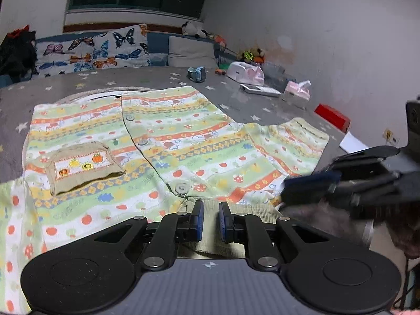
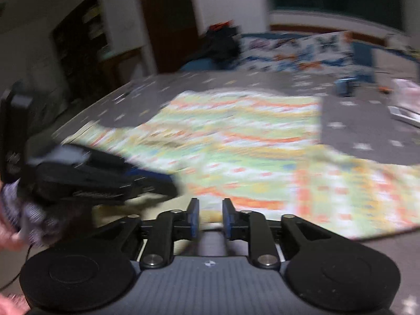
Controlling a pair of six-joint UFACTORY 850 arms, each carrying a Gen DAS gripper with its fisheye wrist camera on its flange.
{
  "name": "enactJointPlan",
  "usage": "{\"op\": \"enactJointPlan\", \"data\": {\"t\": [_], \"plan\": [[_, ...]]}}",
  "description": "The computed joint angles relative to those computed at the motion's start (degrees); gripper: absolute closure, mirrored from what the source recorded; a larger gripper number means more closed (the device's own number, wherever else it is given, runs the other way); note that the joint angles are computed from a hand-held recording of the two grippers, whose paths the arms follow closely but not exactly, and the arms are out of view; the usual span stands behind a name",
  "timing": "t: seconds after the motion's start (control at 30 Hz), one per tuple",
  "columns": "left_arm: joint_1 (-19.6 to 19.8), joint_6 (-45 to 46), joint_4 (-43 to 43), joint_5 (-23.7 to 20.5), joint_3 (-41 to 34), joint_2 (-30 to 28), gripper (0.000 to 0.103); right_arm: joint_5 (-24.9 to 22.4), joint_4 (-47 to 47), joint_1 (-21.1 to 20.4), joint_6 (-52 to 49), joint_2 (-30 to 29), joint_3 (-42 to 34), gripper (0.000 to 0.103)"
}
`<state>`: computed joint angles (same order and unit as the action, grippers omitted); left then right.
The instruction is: Fold clothes
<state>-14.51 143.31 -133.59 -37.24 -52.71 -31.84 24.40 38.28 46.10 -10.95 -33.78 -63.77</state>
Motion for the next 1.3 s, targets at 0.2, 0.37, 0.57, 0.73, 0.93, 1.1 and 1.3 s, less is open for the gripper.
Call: {"op": "enactJointPlan", "data": {"t": [0.2, 0.37, 0.57, 0.73, 0.93, 1.1, 1.3], "plan": [[-0.64, 2.17, -2.43, 0.51, 0.47, 0.40, 0.089, 9.45, 21.72, -2.85, -8.03, 3.13, 5.75, 0.082], [-0.91, 1.57, -2.78, 1.39, 0.18, 0.41, 0.089, 17.52, 35.16, -6.32, -14.84, 2.62, 7.72, 0.065], [-1.21, 2.67, -3.59, 2.27, 0.25, 0.64, 0.089, 18.60, 37.04, -10.05, -12.87, 2.46, 9.55, 0.060], [-1.45, 3.22, -4.24, 2.65, 0.30, 0.73, 0.089, 18.08, 34.71, -10.96, -10.71, 1.99, 10.13, 0.060], [-1.70, 3.61, -4.64, 3.34, 0.25, 0.90, 0.088, 17.38, 32.97, -10.47, -11.47, 2.12, 9.58, 0.094], [-1.70, 4.01, -4.78, 3.46, 0.63, 1.36, 0.084, 19.55, 32.27, -8.60, -10.83, 4.13, 9.94, 0.096], [-1.63, 6.60, -7.85, 2.86, 2.12, 2.57, 0.075, 19.83, 25.11, -5.86, -8.78, 9.13, 10.27, 0.097]]}}
